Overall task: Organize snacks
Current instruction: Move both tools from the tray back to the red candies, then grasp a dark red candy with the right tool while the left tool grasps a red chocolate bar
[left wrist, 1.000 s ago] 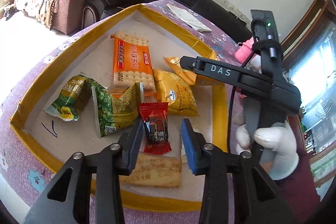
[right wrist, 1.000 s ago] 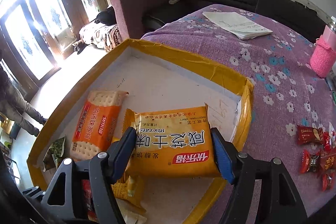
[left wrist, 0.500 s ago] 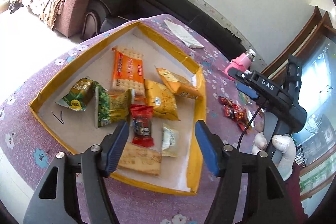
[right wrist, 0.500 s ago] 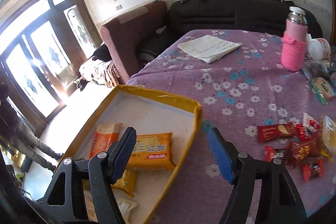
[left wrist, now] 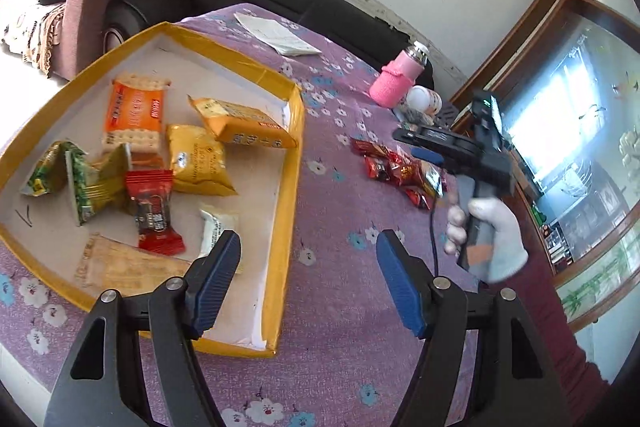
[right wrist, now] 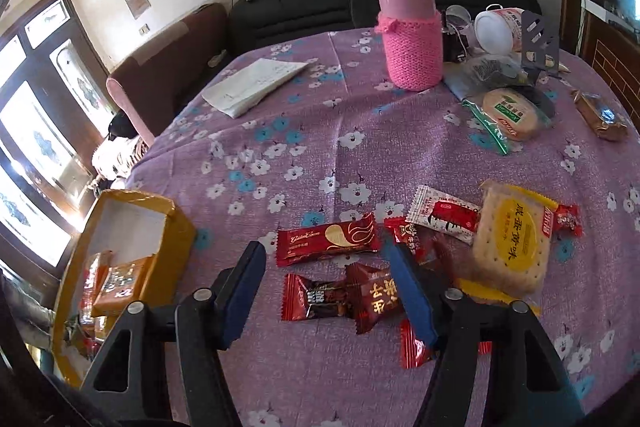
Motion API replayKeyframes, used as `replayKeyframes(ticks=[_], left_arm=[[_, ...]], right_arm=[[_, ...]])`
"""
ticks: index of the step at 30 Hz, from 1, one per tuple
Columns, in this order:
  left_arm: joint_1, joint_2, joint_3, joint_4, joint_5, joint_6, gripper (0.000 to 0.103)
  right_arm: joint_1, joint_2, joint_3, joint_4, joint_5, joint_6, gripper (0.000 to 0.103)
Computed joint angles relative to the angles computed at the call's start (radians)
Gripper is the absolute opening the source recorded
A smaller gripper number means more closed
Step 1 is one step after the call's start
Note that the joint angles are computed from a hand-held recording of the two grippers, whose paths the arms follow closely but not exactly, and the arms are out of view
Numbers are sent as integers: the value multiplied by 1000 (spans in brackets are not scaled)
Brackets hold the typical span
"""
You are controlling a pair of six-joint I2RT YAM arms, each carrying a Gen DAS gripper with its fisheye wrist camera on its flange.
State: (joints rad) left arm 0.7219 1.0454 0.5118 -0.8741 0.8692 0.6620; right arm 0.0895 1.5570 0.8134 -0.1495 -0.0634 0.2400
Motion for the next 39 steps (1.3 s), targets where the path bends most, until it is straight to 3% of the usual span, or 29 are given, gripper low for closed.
replayKeyframes(ticks=[2, 6, 10, 13, 17, 22, 23, 25, 26, 29, 35, 39], left_arm=[[-20, -3, -7, 18, -9, -20, 70], [-51, 0, -16, 56, -28, -64, 70], [-63, 18, -21, 81, -37, -76, 70], [-62, 34, -18, 80, -32, -70, 70], [-47, 18, -21, 39, -18, -27, 70], [-58, -26, -33, -2, -17, -17, 70], [-71, -47, -39, -11, -17, -23, 70], [-105, -93, -53, -17, -23, -48, 70], [-126, -117, -60, -18, -29, -65, 70], [-209, -195, -83, -15, -56, -141, 70], [-368, -354, -116, -5, -152, -294, 70], [-441, -411, -127, 11, -190, -372, 70]], right_arm=[[34, 113, 83, -2, 67, -18, 57], [75, 322, 266, -72, 151, -25, 44], [118, 353, 274, -87, 241, -34, 32], [128, 282, 200, -126, 216, -44, 30], [113, 77, -12, -170, 82, -58, 31], [-96, -331, -263, -219, -226, -120, 32], [-146, -432, -298, -233, -224, -137, 34], [-228, -588, -354, -250, -172, -165, 58], [-268, -611, -366, -257, -183, -179, 63], [-349, -547, -374, -253, -275, -207, 64], [-233, -480, -455, -146, -253, -151, 63], [-62, -471, -494, -86, -107, -43, 58]])
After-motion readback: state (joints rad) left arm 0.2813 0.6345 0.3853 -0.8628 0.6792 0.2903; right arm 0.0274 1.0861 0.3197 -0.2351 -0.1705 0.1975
